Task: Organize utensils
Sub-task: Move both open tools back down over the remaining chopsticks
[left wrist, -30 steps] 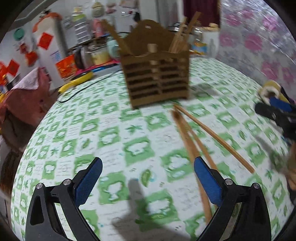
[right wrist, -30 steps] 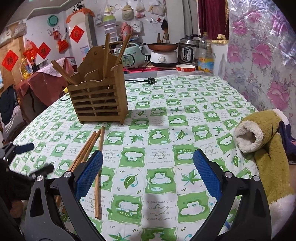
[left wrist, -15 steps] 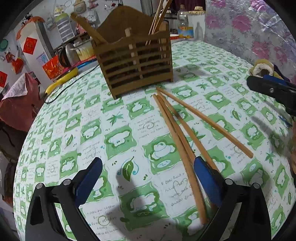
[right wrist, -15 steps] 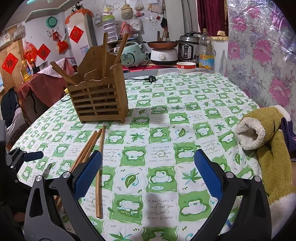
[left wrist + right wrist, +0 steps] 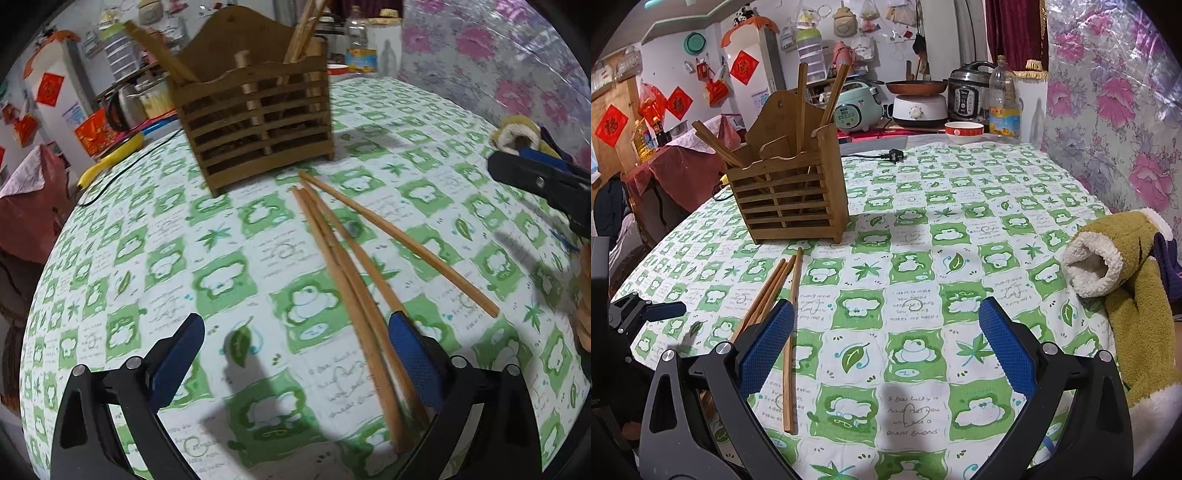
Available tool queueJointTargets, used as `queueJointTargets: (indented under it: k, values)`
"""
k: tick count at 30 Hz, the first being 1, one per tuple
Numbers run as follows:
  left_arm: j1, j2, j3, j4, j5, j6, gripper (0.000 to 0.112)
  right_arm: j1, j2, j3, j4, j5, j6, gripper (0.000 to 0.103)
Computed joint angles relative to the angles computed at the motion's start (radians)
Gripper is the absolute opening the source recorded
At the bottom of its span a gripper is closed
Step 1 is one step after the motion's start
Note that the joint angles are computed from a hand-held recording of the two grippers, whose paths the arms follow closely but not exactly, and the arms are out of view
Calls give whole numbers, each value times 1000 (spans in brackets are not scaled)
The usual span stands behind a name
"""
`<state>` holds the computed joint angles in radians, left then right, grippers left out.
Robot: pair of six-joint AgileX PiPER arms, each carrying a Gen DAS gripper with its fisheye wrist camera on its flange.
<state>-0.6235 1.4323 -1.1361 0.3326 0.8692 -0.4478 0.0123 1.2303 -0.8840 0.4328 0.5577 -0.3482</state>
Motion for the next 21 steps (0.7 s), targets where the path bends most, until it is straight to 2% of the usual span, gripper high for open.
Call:
queueJointTargets:
  k: [4,8,13,18,21]
  values:
    - [20,-9,5,17,10,-38,98,-3,5,-2,2,5,3,97]
    - [89,-26,12,-80,-6,16,98,-24,9,-4,53,24,-47,97]
    - [35,12,-10,-1,42,-23,98,-33,7,-3,71,28,-67,97]
    - [7,7,-1,37,47,-32,98,-27,8,-4,58,27,-54,97]
    - [4,-17,27,146,87,-131,98,-28,13,-9,52,34,-47,97]
